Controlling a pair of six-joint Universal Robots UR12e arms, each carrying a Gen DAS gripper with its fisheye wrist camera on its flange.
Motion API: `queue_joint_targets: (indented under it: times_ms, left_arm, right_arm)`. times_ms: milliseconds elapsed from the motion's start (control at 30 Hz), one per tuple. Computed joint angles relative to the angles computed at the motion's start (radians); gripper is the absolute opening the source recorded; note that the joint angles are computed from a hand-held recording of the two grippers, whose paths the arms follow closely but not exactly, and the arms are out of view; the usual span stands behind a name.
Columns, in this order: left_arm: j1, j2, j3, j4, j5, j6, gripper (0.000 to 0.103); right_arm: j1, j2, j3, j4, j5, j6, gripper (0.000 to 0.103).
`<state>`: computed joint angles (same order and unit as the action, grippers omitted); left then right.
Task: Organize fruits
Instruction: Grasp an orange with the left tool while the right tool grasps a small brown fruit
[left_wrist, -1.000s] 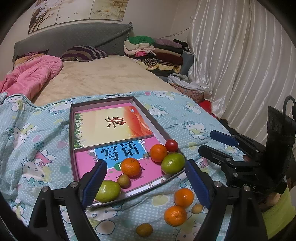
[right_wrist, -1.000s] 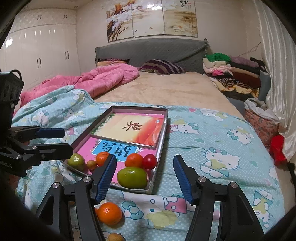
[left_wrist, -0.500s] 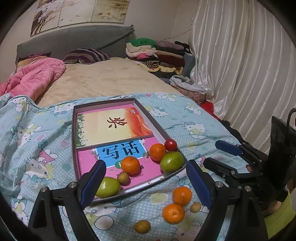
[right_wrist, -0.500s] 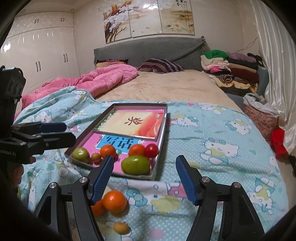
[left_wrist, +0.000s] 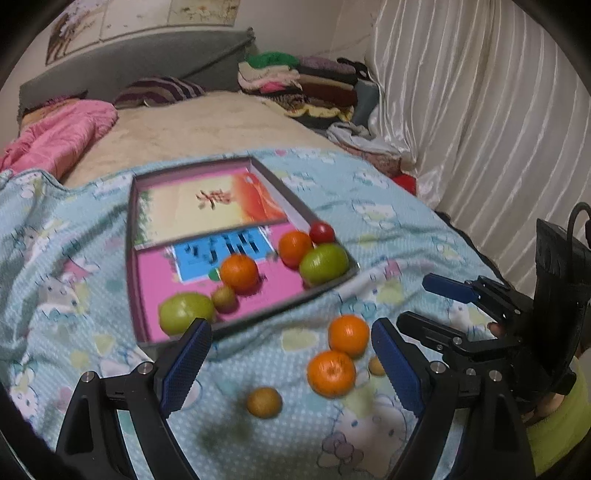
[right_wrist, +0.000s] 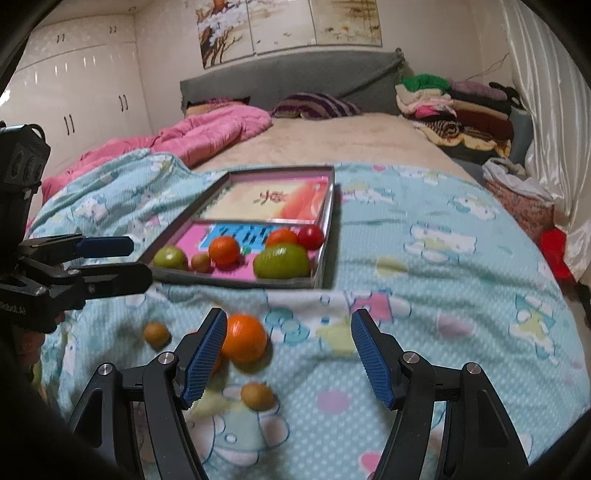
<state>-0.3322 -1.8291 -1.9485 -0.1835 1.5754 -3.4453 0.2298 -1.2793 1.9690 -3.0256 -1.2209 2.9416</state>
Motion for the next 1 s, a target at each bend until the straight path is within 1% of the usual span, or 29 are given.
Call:
queue_joint_targets:
  times_ms: [133,200,267,433,500,567,700,767,800,833,900,1000]
  left_arm:
    - [-0.008,-0.004,-0.001,-0.021,-0.006,0.009,0.088]
    - [-0.01,-0.006,-0.002,-0.029,-0.017,0.009,0.088]
    - [-0.013,-0.009,-0.001,-0.038,-0.02,0.013,0.088]
    - [-0.02,-0.016,0.008,-0.072,-0.022,0.027,0.088]
    - [-0.021,-0.019,0.01,-0.082,-0.023,0.031,0.088]
    - [-0.021,-0.022,0.011,-0.091,-0.026,0.034,0.088]
    - [-0.027,-0.03,0.016,-0.104,-0.013,0.04,0.087]
    - [-0.03,-0.035,0.019,-0.111,-0.007,0.047,0.087]
    - [-0.031,-0.037,0.02,-0.111,-0.007,0.048,0.086]
    - [-0.03,-0.04,0.019,-0.106,-0.012,0.049,0.081]
    - [-0.028,-0.043,0.015,-0.093,-0.028,0.052,0.072]
    - [-0.027,-0.049,0.014,-0.082,-0.036,0.056,0.069]
  right_arm:
    - [0.011,-0.008,0.012,0.028,-0.028,-0.023,0.071]
    - [0.023,-0.009,0.014,0.048,-0.07,-0.037,0.071]
    - [0.03,-0.006,0.012,0.071,-0.093,-0.049,0.071]
    - [0.039,-0.004,0.011,0.103,-0.092,-0.086,0.07]
    - [0.042,-0.003,0.009,0.123,-0.093,-0.099,0.063]
    - [0.044,0.0,0.003,0.153,-0.094,-0.106,0.051]
    - [0.046,0.009,-0.006,0.189,-0.096,-0.109,0.04]
    - [0.045,0.013,-0.011,0.205,-0.081,-0.116,0.032]
    - [0.044,0.015,-0.013,0.211,-0.071,-0.118,0.03]
    - [0.042,0.017,-0.018,0.226,-0.06,-0.116,0.027]
    - [0.038,0.02,-0.021,0.238,-0.049,-0.109,0.025]
    - [0.037,0.019,-0.021,0.233,-0.045,-0.106,0.025]
